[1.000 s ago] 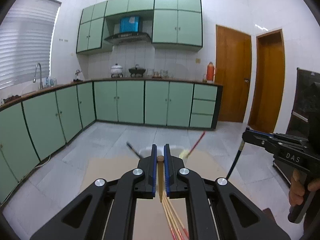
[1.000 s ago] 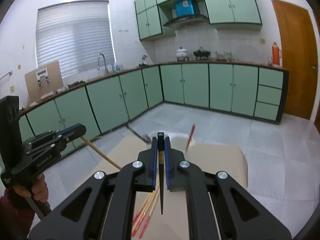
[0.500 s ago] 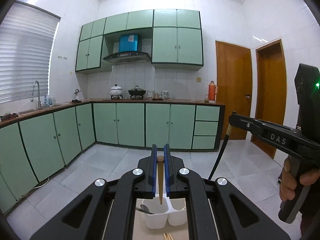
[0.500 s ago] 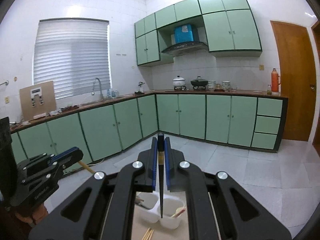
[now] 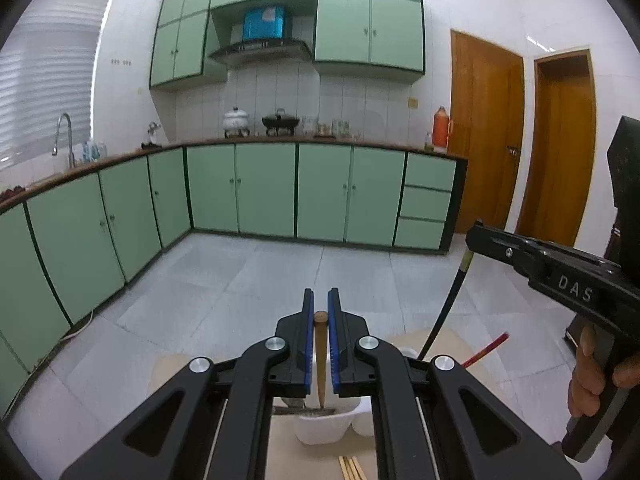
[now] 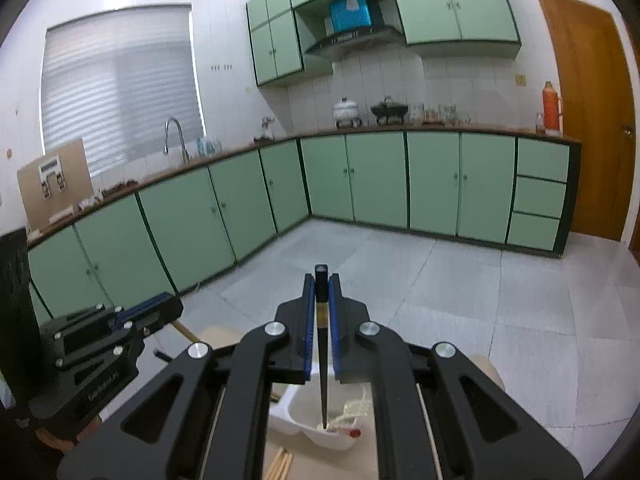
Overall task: Organize utensils
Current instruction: 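Lower both chopsticks into the white holder and open both tools, then move both open tools back over the remaining chopsticks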
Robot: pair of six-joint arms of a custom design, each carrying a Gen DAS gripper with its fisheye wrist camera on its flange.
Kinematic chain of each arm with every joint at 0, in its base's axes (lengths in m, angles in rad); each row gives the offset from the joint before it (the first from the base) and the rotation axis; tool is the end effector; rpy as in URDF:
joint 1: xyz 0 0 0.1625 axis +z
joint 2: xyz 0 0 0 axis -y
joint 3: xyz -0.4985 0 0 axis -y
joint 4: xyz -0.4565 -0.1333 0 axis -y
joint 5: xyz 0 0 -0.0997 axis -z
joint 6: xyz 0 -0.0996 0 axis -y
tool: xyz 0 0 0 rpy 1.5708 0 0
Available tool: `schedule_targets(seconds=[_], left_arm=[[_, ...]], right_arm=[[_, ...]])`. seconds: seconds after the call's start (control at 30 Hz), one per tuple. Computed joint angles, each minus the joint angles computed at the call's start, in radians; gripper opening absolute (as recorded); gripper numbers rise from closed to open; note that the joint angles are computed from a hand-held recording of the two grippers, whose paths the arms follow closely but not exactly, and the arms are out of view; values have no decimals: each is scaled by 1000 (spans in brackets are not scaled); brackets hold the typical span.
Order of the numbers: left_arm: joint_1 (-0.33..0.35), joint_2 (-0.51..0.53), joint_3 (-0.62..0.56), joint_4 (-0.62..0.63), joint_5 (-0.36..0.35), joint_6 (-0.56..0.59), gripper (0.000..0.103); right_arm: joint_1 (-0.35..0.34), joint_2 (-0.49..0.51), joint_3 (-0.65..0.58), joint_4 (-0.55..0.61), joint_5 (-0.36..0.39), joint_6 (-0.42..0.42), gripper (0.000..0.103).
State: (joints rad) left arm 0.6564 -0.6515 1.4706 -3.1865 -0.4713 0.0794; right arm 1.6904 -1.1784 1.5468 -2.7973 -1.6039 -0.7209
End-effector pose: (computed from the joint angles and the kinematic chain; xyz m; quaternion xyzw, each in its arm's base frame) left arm -0.5063 -0.6703 0.1710 0.1965 0.7875 -0.4976 0.3061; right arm 0.2194 -0.7361 0.4691 0.3647 -0.8329 0.3928 0.1376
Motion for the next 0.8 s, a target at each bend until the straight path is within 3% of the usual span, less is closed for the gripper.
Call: schedule_targets(seconds=[0.13, 0.23, 0.3, 0.37, 0.43, 0.6, 0.67, 0.8], left_arm=[[-2, -11, 20, 24, 2, -35, 13], [-19, -20, 38, -18, 16, -5, 20], [-35, -28, 58, -57, 29, 14, 28], [-56, -34, 76, -108, 48, 42, 35], [-79, -36, 95, -160, 76, 70, 43], [-139, -54, 184, -254, 125, 80, 62], [-154, -63, 217, -242, 138, 41, 66], [-178, -101, 316, -98, 160, -164, 69]], right_arm=[[-4, -15, 29, -17, -9, 14, 21], [-11, -47, 65, -71, 13, 27, 39], [-14, -80, 100, -126, 26, 21, 44], [-20, -110, 129, -161, 43, 20, 57], [-28, -143, 163, -196, 66, 23, 61], [-59, -242, 292, -305, 105, -2, 87], [-76, -274, 338, -329, 116, -11, 91], [-116, -337, 432, -330, 103, -25, 94]])
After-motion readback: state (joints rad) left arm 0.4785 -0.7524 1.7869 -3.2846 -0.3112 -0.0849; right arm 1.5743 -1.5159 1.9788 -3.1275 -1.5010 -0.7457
